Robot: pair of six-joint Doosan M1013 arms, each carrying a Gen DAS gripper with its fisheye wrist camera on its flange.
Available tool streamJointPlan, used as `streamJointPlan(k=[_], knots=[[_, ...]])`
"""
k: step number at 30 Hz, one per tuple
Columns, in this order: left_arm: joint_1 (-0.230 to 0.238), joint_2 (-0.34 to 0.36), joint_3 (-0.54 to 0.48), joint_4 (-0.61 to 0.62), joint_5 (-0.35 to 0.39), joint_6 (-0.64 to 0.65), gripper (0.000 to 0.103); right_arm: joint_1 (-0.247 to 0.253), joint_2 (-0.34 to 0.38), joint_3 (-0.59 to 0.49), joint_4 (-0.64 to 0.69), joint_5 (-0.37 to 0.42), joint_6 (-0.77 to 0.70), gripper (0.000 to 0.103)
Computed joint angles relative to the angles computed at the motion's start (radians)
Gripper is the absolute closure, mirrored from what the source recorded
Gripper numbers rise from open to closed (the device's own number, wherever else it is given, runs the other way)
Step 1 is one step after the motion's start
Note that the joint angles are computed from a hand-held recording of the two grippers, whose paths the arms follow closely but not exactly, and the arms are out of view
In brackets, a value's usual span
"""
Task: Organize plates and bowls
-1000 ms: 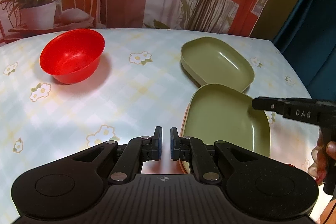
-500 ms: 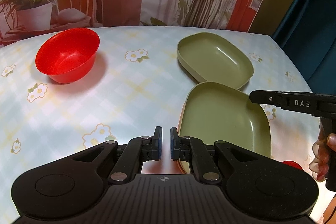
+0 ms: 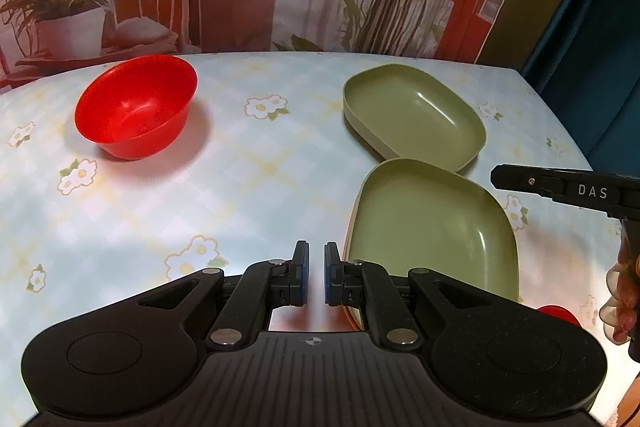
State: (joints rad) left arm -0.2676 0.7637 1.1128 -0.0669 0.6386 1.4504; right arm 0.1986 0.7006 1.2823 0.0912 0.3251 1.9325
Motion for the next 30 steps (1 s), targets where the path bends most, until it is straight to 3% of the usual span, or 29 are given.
streamJointPlan(k=[13,21,26,30], knots=[[0.002,0.007,-0.045,0.042,-0.030,-0.012,0.094,-0.005,-0.011,0.001,-0.190,0.008,0.149,0.093],[-0.002,0.089,-0.192,0.053,-0.054,-0.056,0.094,-0.020,0.018,-0.035,-0.343,0.004,0.281,0.088],[-0.010,0.172,-0.325,0.082,-0.015,-0.049,0.094,-0.027,0.048,-0.061,-0.417,0.012,0.366,0.085],[-0.013,0.246,-0.445,0.056,0.065,-0.001,0.092,-0.032,0.065,-0.070,-0.410,0.002,0.404,0.085]])
